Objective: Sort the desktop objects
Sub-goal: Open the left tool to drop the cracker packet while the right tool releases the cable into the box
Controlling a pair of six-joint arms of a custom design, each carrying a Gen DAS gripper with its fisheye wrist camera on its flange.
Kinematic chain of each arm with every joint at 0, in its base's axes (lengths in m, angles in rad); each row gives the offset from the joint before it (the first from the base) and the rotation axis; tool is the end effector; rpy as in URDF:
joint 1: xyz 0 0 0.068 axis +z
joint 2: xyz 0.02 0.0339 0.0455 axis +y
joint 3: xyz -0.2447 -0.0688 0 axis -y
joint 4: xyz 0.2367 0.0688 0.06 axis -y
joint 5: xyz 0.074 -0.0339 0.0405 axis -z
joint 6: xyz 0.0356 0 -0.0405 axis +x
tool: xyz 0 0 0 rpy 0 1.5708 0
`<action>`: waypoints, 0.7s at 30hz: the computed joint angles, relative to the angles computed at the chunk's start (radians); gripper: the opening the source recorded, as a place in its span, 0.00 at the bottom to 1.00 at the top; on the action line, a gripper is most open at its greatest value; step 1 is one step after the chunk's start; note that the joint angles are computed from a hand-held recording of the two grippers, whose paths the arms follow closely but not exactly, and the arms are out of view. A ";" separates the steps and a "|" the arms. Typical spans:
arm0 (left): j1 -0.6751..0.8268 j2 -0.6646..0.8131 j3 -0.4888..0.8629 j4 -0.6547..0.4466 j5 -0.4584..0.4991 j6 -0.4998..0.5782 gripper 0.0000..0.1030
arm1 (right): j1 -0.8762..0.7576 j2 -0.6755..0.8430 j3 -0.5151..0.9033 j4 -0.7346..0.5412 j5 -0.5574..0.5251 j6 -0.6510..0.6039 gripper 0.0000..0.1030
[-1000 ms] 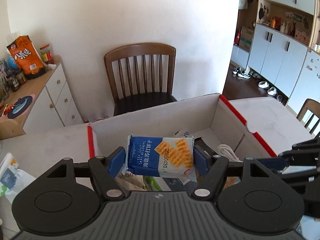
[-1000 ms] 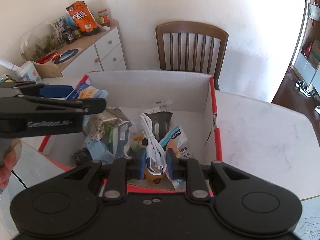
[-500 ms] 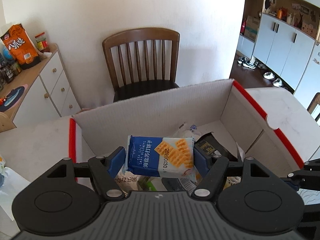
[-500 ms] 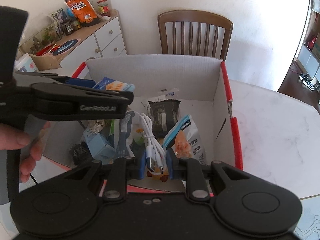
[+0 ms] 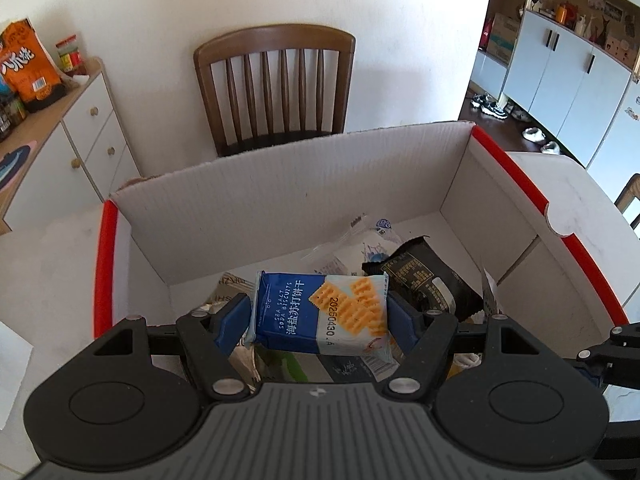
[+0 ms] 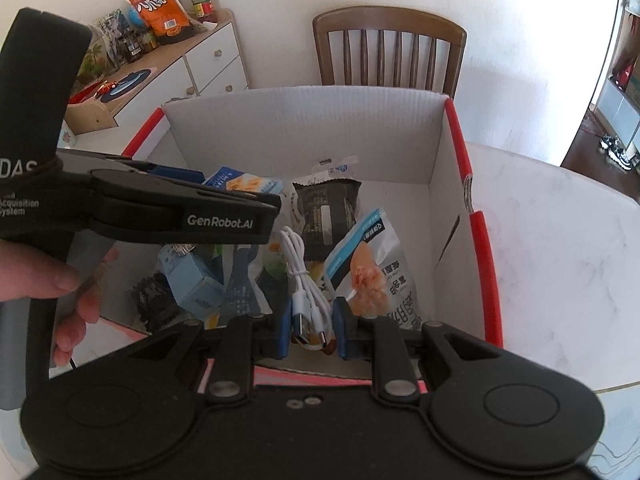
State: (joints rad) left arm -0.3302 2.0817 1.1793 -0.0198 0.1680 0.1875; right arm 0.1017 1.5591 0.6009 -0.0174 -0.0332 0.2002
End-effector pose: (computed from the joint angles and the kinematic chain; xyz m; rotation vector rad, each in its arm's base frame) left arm 0.3758 -0.1351 0.0914 0.7065 2.3924 -0.2692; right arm 0.2623 0.0280 0.1083 0.1127 2.5510 0.1597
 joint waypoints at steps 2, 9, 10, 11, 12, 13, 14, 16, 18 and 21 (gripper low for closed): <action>0.000 0.004 0.011 -0.016 0.000 -0.006 0.71 | -0.003 0.005 0.005 -0.003 -0.007 0.001 0.20; 0.015 0.010 0.031 -0.050 0.023 -0.038 0.77 | -0.011 0.018 0.011 -0.002 -0.018 0.014 0.26; 0.015 0.007 0.026 -0.046 0.024 -0.044 0.78 | -0.013 0.016 0.008 0.000 -0.024 0.015 0.28; 0.016 0.003 0.023 -0.043 0.029 -0.046 0.78 | -0.015 0.013 0.006 0.000 -0.030 0.016 0.29; 0.016 0.001 0.020 -0.043 0.033 -0.045 0.78 | -0.018 0.011 0.003 -0.001 -0.035 0.019 0.31; 0.017 -0.002 0.019 -0.044 0.036 -0.045 0.78 | -0.021 0.007 0.000 -0.002 -0.036 0.022 0.32; 0.017 -0.006 0.016 -0.045 0.037 -0.047 0.78 | -0.023 0.000 -0.005 0.000 -0.039 0.024 0.32; 0.018 -0.017 0.008 -0.044 0.044 -0.058 0.78 | -0.028 -0.007 -0.007 -0.001 -0.041 0.023 0.33; 0.021 -0.031 -0.002 -0.044 0.052 -0.068 0.78 | -0.031 -0.020 -0.013 -0.002 -0.047 0.024 0.35; 0.023 -0.058 -0.022 -0.041 0.061 -0.074 0.78 | -0.034 -0.054 -0.030 -0.010 -0.052 0.020 0.41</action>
State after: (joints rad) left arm -0.3072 2.0237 1.1573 -0.0610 0.2293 0.1132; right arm 0.0677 1.5047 0.5711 -0.0278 -0.0851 0.2198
